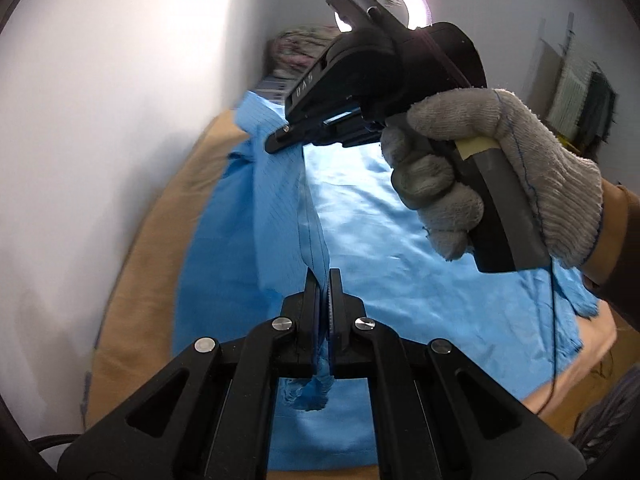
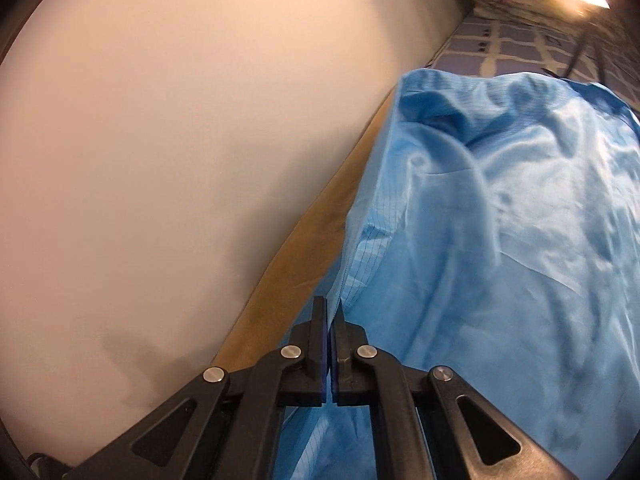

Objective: Fold large clothes

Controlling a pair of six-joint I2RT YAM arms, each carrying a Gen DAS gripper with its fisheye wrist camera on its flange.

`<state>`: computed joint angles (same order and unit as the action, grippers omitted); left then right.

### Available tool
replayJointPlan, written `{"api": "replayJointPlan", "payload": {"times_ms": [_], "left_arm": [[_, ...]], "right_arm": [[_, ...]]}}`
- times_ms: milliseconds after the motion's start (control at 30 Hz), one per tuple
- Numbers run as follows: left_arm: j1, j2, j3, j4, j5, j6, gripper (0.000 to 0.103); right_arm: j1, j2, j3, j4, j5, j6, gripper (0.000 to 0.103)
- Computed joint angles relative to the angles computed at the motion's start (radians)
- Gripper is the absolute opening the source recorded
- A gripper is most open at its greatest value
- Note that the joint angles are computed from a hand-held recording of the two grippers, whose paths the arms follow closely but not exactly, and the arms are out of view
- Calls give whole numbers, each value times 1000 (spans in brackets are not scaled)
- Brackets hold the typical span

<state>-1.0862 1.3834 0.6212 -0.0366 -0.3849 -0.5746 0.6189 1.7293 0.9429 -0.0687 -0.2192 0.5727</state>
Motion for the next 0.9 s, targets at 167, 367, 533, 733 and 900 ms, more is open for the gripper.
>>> {"api": "replayJointPlan", "payload": {"times_ms": [167, 367, 533, 733, 900], "left_arm": [[-82, -26, 21, -29, 21, 1, 6], [-92, -104, -52, -40, 42, -62, 37], [45, -67, -109, 22, 225, -113, 37], [149, 208, -62, 215, 477, -178, 37], [141, 382, 49, 256, 523, -209, 37]], "right_arm": [[-111, -196, -249, 114, -88, 41, 0], [-300, -365, -523, 172, -161, 70, 0], [-487, -308, -642, 260, -291, 59, 0], [-568, -164, -643, 287, -295, -29, 0], [-508, -133, -629, 271, -256, -70, 0]]}}
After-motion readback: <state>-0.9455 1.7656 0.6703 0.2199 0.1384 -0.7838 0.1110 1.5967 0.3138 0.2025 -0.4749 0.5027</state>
